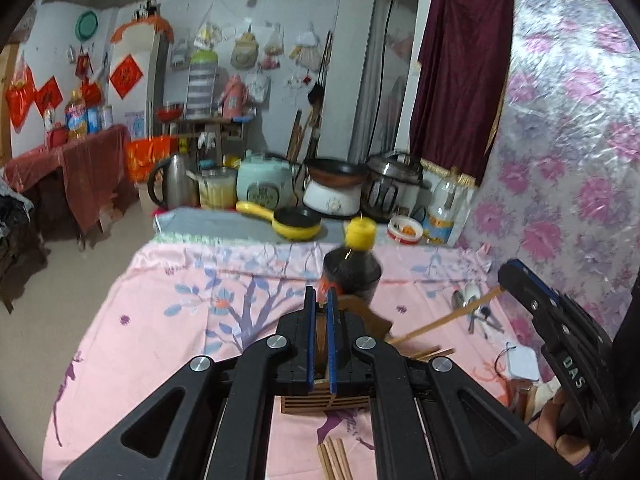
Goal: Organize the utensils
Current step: 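Open the right gripper and withdraw from the holder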
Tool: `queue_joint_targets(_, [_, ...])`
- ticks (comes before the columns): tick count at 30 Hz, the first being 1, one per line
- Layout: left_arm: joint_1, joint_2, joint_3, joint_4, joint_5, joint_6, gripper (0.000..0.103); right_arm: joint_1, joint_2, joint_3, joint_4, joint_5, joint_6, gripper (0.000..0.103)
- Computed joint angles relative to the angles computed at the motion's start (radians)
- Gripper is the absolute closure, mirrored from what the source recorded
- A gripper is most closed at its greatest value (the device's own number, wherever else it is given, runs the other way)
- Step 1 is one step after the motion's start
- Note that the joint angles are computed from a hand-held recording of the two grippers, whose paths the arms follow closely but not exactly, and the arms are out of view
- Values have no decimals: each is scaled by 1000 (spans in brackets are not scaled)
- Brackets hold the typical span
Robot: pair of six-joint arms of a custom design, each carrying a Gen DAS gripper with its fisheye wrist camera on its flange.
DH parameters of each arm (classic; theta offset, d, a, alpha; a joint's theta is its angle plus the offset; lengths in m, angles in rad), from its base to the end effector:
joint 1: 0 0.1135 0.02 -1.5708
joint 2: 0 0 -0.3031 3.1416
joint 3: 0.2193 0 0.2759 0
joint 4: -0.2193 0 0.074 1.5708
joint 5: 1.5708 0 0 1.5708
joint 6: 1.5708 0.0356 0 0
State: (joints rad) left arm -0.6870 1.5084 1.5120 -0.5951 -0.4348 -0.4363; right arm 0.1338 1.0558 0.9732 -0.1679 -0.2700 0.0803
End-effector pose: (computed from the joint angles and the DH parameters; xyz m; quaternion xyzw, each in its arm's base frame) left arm 0.2866 -0.2157 0.4177 0.0071 0.8676 -0.0835 0.4901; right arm 0.2455 0.0426 0.3880 -0.1034 0.7802 0.1706 0.5928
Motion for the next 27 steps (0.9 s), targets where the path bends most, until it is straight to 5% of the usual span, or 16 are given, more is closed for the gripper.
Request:
queue_joint_targets(4, [58,26,-46,15,65,-27,91,23,86,-7,-3,19,16,92])
queue_joint_targets(6, [70,15,-74,19,53,-35,72,10,73,-27,9,6,24,90])
queue_joint_targets(11, [85,-42,-117,15,30,-52,65,-18,-16,-41,-10,10,23,83])
queue_joint_targets(27, [-118,-271,-271,-142,-240,-228,36,16,-354,-120,-210,29,42,68])
